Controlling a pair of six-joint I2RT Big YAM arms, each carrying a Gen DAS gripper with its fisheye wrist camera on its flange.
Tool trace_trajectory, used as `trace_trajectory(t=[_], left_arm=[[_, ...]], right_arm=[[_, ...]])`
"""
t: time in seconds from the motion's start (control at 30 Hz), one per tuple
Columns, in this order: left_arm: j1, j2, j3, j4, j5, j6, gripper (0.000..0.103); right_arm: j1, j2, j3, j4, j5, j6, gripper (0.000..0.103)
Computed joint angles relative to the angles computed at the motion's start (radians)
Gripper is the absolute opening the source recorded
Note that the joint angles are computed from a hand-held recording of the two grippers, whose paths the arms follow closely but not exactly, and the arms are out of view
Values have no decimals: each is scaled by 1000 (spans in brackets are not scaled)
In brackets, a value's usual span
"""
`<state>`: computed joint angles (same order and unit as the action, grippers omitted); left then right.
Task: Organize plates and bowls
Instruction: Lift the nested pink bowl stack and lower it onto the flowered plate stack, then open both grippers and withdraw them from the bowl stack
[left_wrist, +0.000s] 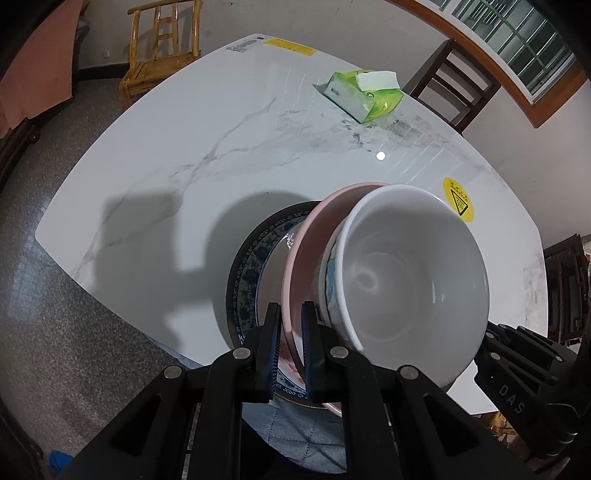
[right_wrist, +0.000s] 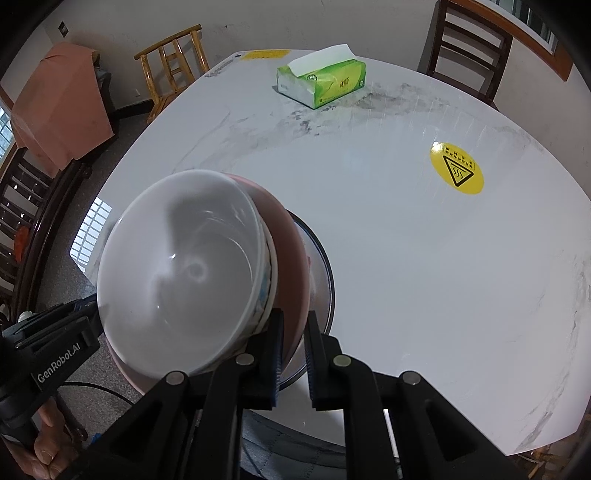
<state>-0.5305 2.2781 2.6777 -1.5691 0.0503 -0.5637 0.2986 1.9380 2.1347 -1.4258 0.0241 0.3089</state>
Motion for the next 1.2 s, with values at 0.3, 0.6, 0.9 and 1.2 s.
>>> trace_trajectory(t=[0.3,0.6,0.9,1.2], left_arm=[[6,-7,-41,34,-18,2,5],[4,-81,-180,161,-69,4,9],[10,-151,-314,246,-126,1,40],[13,-270,-496,374,-136,-16,61]], right_arm=[[6,6,-8,16,-2,15,13],[12,2,-14,28,12,26,15],[15,-18,-52,66,60,10,32],[-3,-93,-171,147,35,27,61]])
